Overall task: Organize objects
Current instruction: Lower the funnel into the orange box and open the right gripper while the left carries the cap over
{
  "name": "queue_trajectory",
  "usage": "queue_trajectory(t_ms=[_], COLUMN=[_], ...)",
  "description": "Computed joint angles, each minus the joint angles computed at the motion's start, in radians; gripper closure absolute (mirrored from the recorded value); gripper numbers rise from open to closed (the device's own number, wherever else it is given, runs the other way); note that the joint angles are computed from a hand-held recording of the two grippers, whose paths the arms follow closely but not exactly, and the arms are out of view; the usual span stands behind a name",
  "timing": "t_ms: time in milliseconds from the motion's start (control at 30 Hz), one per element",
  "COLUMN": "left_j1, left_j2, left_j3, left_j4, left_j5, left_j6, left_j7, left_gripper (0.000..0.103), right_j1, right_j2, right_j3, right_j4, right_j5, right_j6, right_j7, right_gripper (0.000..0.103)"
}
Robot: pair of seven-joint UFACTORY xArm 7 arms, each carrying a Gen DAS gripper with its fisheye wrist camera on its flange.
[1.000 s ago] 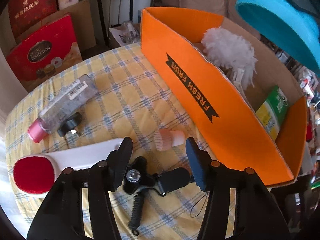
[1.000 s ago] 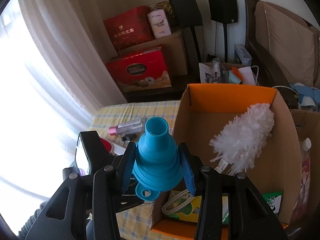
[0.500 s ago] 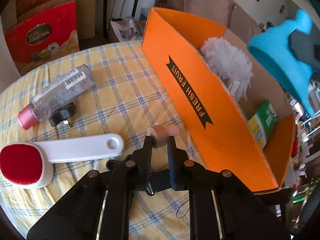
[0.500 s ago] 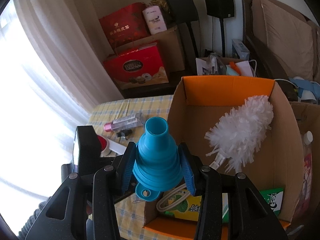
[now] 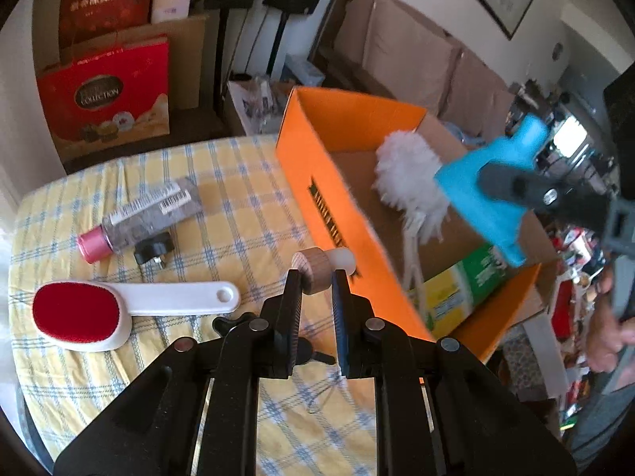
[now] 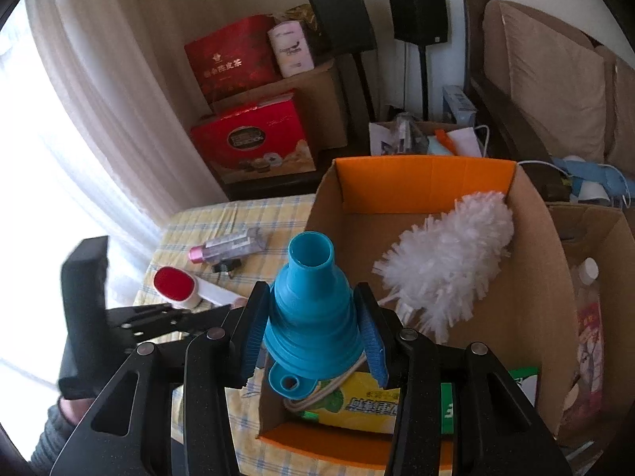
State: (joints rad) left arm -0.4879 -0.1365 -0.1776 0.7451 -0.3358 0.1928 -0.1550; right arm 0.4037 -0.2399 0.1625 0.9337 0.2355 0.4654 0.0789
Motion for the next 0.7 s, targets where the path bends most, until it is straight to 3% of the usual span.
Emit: queue_trajectory(t_ms=[267, 700], left_j1=[0.059, 0.057], left_j2=[-0.066, -0.048], left_j3=[-0.053, -0.076], left_j4=[0.002, 0.062], left_j5=[0.18, 0.296], left_j6=[0.026, 0.052], left_j7=[-0.223, -0.375], left_gripper=[0.089, 0.089], right_j1=[-0.017, -0.06], right_j2=[-0.029, -0.045], right_j3=[0.023, 0.039], right_j4=[-0.032, -0.087], right_j5=[-0.082, -0.218], right_j6=[-0.023, -0.067], right_j7=[0.042, 0.126], right_gripper=[0.059, 0.059])
